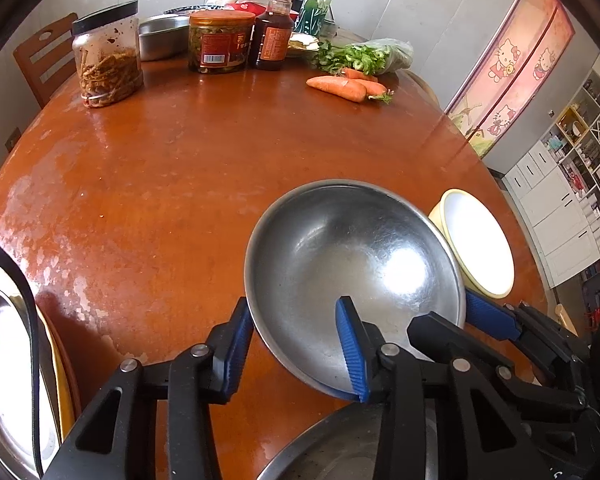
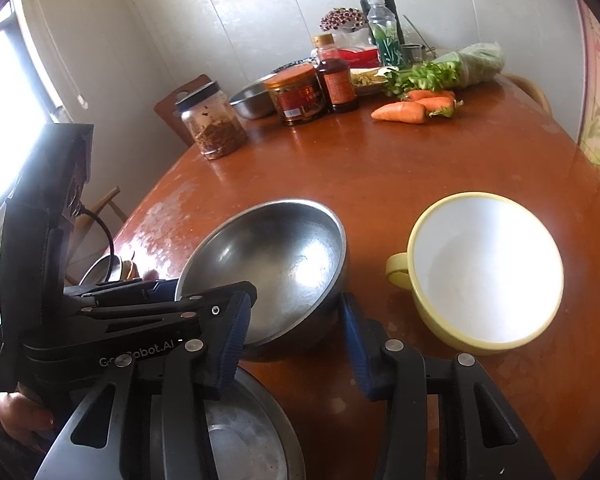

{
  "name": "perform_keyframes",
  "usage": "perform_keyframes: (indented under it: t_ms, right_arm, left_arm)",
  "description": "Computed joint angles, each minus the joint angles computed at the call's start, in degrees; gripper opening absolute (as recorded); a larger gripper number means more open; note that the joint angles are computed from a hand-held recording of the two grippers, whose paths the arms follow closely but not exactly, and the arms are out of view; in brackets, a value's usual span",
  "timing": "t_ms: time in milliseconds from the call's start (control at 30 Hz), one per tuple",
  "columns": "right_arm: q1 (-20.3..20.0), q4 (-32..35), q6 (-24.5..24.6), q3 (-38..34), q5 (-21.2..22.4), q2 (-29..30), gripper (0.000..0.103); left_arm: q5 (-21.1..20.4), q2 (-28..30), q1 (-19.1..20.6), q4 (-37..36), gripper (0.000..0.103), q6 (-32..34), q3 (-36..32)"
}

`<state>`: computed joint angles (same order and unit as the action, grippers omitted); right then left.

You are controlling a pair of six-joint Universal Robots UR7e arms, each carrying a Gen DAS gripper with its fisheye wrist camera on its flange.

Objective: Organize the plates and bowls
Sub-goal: 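Grasp the medium steel bowl rim with the left tool while the right tool holds the basin, then lower the steel bowl into the basin with the left tool while the right tool holds the basin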

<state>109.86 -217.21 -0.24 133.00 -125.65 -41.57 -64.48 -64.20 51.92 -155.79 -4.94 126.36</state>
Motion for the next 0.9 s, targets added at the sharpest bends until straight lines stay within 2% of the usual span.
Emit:
perform_keyframes:
  t_ms: [333, 900]
  right_arm:
    - [-1.12, -0.67, -0.69, -0.59, 0.66, 0.39, 0.046]
    - [2.92, -0.8, -2.53, -1.22, -0.64, -0.27, 0.045]
  left_arm:
    - [0.58, 0.08, -0.01, 0.18, 0.042, 0.24, -0.03]
    - [3.28, -5.23, -3.23, 0.84, 0.042, -1.15, 2.49]
